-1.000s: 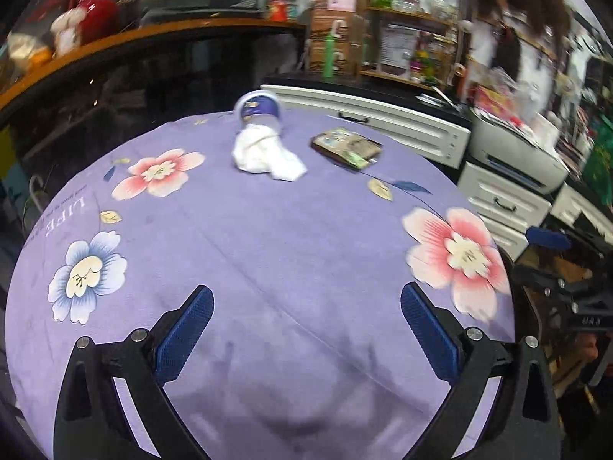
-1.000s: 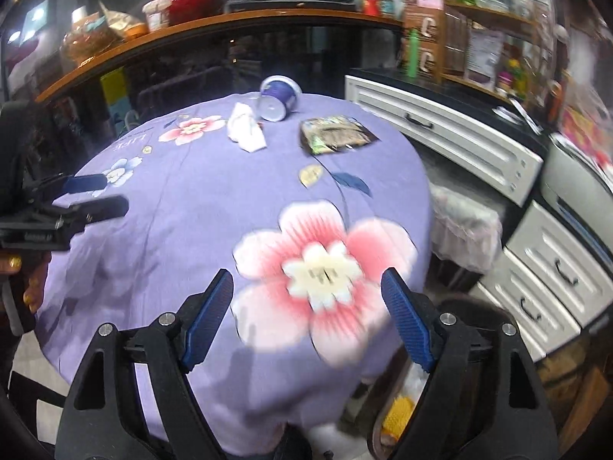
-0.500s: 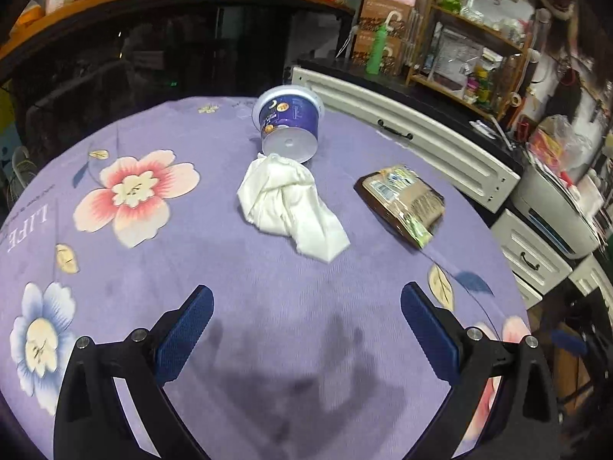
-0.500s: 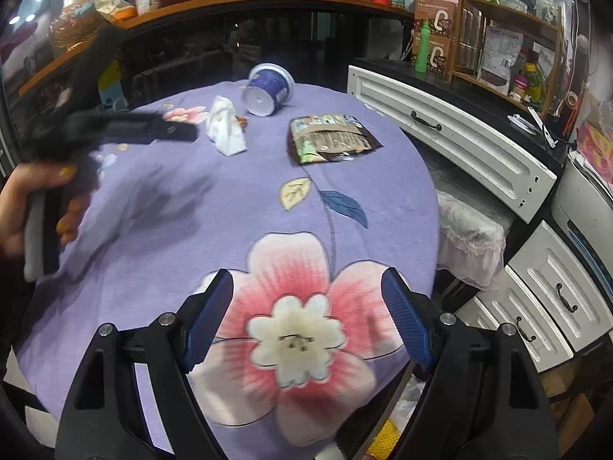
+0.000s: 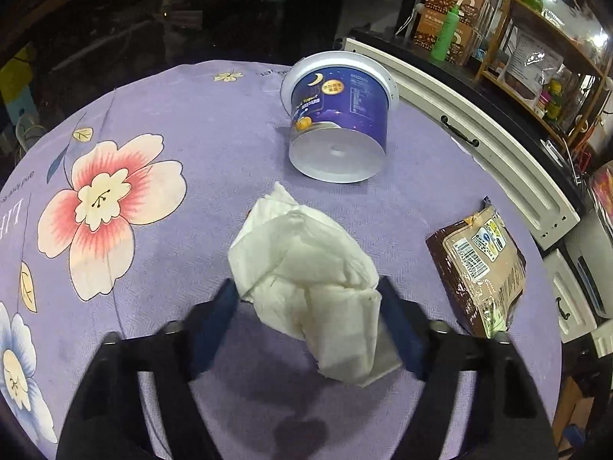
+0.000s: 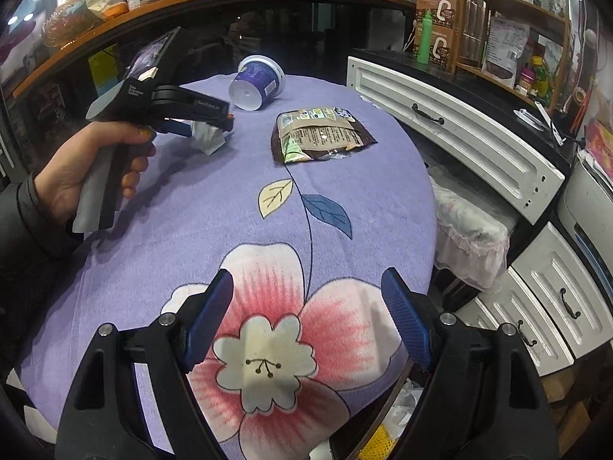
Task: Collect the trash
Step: 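Reach the left gripper to the white tissue and close on it, then grasp the orange peel with the right gripper while the left holds the tissue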
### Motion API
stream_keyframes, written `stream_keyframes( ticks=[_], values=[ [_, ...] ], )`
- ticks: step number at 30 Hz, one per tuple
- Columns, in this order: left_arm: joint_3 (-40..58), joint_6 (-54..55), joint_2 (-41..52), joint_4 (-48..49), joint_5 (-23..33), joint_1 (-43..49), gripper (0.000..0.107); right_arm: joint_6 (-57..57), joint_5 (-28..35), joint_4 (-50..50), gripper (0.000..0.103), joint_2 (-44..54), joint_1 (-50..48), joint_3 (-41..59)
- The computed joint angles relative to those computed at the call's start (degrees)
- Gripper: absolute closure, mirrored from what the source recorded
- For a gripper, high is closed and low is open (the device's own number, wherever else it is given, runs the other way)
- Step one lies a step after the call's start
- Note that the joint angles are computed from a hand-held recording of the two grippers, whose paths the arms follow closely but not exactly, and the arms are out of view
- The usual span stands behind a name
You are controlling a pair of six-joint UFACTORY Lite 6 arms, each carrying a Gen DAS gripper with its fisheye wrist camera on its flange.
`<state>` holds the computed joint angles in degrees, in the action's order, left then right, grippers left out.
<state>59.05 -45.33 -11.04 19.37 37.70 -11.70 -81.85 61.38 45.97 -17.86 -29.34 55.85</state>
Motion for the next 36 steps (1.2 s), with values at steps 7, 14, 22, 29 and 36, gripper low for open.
stream_keyframes(
  ticks=[7, 14, 22, 29, 36],
  values=[
    [-11.1, 12.2, -16.2, -12.2, -0.6, 6.8, 0.089, 2.6, -1.7, 1.0, 0.024, 2.9, 4.0, 3.3],
    [-17.7, 6.6, -36.6, -5.4, 7.2, 1.9, 0.09, 12.9, -6.0, -2.2, 0.024, 11.7, 14.6, 12.7],
    [-16.6, 1.5, -36.1, 0.4, 7.0, -1.2, 0.09, 23.1, -10.7, -5.2, 0.024, 20.8, 28.6, 22.5],
    [-17.1, 8.7, -39.3, -3.8, 7.1, 6.4, 0.09, 37.2, -15.1, -13.9, 0.024, 34.6, 44.4, 37.2],
    [-17.7, 17.4, -39.2, -11.8, 5.6, 14.1, 0.09, 50.6, -14.6, -25.7, 0.028, 52.0, 54.0, 57.7]
  ],
)
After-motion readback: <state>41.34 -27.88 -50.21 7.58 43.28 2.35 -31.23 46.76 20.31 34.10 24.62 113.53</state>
